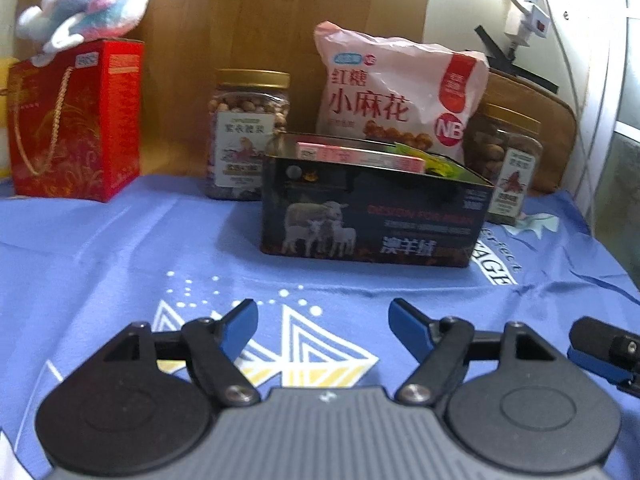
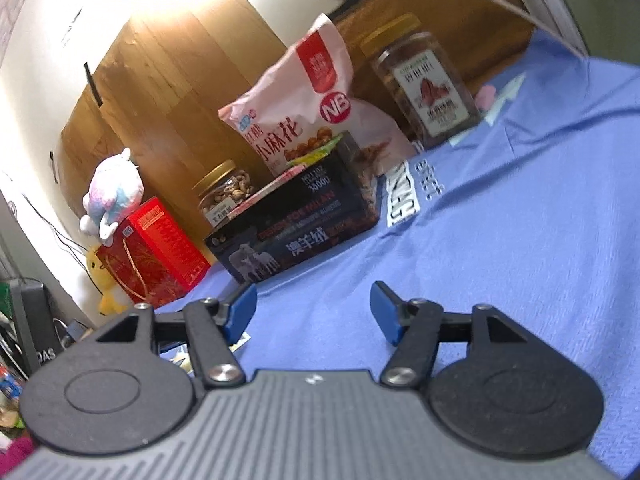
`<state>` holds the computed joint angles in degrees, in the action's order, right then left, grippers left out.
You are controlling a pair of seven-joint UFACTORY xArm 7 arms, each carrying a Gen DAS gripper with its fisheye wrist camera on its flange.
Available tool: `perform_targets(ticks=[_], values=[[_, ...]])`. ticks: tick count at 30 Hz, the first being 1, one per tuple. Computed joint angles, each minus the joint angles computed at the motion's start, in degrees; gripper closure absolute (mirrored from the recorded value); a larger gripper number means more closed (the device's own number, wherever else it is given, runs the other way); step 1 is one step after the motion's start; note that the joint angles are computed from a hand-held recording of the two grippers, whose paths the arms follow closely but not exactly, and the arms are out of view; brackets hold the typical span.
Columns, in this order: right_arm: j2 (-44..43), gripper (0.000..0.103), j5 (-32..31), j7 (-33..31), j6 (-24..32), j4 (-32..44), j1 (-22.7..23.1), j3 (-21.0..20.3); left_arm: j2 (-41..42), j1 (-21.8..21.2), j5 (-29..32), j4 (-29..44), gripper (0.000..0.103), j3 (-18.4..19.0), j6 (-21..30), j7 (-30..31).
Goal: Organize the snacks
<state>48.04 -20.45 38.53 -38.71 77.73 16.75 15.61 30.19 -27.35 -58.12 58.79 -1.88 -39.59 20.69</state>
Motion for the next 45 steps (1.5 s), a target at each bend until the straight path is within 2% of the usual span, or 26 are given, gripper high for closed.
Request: perform_targets(ticks=[4, 9, 13, 15, 17, 20, 23, 27, 29, 31, 45], values=[[0.14, 0.038, -3.32, 1.81, 2.19, 0.4, -1.81, 1.41, 0.69, -0.82, -4.27, 1.54, 0.029, 0.28, -0.75, 2.47], [-0.48, 0.038, -2.71, 0.57, 2.96, -0.05, -1.22, 0.93, 1.65, -0.27, -10.28, 4.87, 0.026, -0.42, 0.52, 7.34], [0.58, 0.038, -5.87, 2.01, 2.31, 0.49, -3.57, 2.78, 2.46, 0.38, -12.16, 6.7, 0.024, -1.5, 0.51, 10.79], [0.6, 0.038, -5.63, 2.01, 1.48, 0.42, -3.2, 2.34, 2.66, 0.47, -12.62, 7.18, 0.023, -1.88, 0.54, 12.68], [0.26, 0.038, -4.54, 1.17, 0.9, 0.21, -1.99, 1.32, 3.37, 0.37, -16.51, 9.29, 0.023, -2.19, 0.67, 17.08], [-1.07, 0.038, 0.34, -2.51, 0.45, -0.83, 1.62, -1.54, 3.99, 1.97, -21.05, 11.75, 0.023, -4.03, 1.09, 22.37], [-1.94, 0.038, 6.36, -7.36, -0.91, -1.89, 5.3, -4.08, 3.68, 3.69, -20.29, 11.33, 0.023, -5.64, 1.58, 22.36], [-1.79, 0.037, 9.08, -13.0, -2.74, -1.95, 7.58, -5.22, 3.54, 3.59, -18.49, 10.49, 0.023, -5.84, 1.21, 21.94], [-1.69, 0.035, 8.11, -14.7, -1.88, -1.46, 7.39, -4.76, 3.71, 3.26, -19.04, 10.9, 0.023, -5.73, 1.31, 23.51], [-1.93, 0.035, 10.6, -16.71, -1.11, -1.33, 8.53, -5.21, 3.7, 3.22, -18.7, 10.84, 0.023, -5.76, 1.31, 23.88], [-2.36, 0.034, 13.41, -19.07, 0.47, -1.68, 8.27, -4.04, 3.53, 1.9, -14.2, 8.77, 0.023, -4.71, -0.3, 20.94]])
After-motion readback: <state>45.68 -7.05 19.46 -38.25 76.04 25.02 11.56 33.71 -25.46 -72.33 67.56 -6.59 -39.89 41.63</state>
